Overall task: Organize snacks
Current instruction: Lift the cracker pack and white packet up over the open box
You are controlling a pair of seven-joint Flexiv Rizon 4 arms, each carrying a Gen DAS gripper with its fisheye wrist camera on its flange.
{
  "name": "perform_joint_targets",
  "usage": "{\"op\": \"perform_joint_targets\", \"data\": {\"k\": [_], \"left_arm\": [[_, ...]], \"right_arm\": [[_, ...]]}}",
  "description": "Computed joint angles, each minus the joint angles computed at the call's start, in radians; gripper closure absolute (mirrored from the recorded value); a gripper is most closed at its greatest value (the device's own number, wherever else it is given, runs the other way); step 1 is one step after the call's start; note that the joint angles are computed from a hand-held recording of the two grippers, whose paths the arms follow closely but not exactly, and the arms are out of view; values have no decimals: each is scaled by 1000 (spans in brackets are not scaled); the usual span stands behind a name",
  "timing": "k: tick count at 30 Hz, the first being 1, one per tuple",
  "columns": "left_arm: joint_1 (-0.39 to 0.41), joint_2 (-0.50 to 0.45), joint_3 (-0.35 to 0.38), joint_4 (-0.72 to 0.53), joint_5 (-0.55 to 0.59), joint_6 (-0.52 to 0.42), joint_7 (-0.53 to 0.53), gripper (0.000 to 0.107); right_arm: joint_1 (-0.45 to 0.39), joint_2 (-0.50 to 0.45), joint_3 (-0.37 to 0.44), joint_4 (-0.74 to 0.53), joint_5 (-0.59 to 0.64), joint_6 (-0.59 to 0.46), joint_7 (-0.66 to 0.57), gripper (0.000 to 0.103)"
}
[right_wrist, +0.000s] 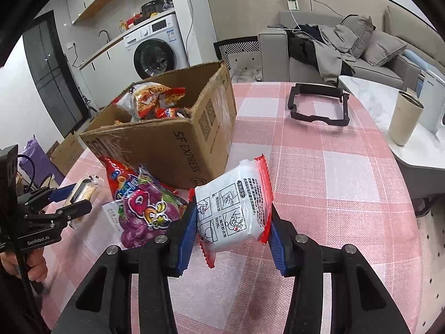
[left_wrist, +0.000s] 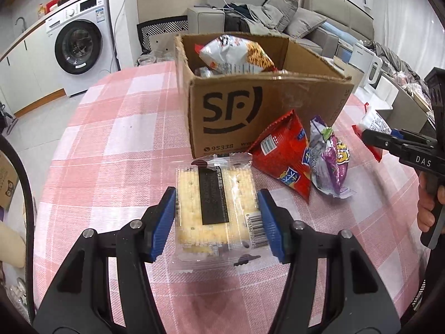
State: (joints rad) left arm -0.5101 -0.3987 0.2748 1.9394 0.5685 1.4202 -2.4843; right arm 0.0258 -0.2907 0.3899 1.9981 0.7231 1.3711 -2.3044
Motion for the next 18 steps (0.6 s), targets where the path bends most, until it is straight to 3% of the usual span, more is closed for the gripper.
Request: {"op": "perform_joint_targets", "data": {"k": [8,18], "left_arm": [[-43,67,28,-19,128,-64,-121,51],[22,127,-70,-49,236,-141,-198,51]], "right_arm": [[-4,54,12,6,85,-4,-58,56],[38,112,-48,-10,195,-49,-132,56]]}}
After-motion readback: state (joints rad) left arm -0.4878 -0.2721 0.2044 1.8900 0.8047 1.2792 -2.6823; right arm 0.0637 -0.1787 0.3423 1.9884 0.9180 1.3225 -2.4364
